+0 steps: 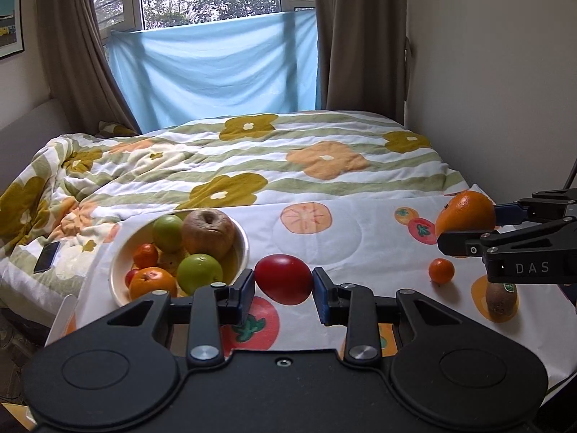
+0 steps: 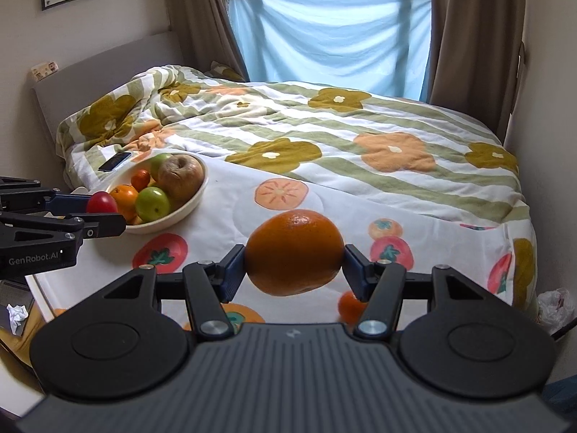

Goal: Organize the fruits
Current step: 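Carry tomato and orange to the bowl and release them inside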

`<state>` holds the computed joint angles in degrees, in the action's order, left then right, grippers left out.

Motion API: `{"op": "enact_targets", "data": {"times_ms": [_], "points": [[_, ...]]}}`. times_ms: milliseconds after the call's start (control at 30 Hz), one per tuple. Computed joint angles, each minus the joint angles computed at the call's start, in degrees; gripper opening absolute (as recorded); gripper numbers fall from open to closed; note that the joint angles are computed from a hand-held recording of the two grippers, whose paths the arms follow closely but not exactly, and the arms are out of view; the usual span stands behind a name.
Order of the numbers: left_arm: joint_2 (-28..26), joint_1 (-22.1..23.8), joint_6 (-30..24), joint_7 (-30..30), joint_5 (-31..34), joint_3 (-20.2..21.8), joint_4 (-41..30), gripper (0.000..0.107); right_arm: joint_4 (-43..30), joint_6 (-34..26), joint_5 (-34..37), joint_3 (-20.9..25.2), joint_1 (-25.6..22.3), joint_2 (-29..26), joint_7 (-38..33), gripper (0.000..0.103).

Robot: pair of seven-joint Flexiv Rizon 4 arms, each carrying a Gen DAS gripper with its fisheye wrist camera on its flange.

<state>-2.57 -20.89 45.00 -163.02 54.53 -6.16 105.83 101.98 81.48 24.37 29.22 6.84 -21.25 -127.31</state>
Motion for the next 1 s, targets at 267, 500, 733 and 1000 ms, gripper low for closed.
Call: {"op": "enact_targets", "data": {"times_ms": [267,500,733,1000], "points": [[6.6,6.7,8.0,6.7,-3.1,3.1,7.3,0.038,1.3,3.6,-7.8,-5.7,12.1,0.5,14.7,0.073],[9.0,14.8,18.6,18.2,-9.0,6.2,13.4,0.038,1.3,6.8,-19.8,-15.8,25.5,-1.6,32.4,0.073],[7.1,21.4,28.6,34.4,-18.6,9.3,18.0,0.038,-0.2,8.9,-28.9,-25.6,36.7,-5.1,45.8,0.073],[0.7,24.6,41.1,61.6,-42.3,11.1,24.2,0.038,-2.4,8.9,-35.2,-34.3,45.1,-8.9,59.4,0.073]]}}
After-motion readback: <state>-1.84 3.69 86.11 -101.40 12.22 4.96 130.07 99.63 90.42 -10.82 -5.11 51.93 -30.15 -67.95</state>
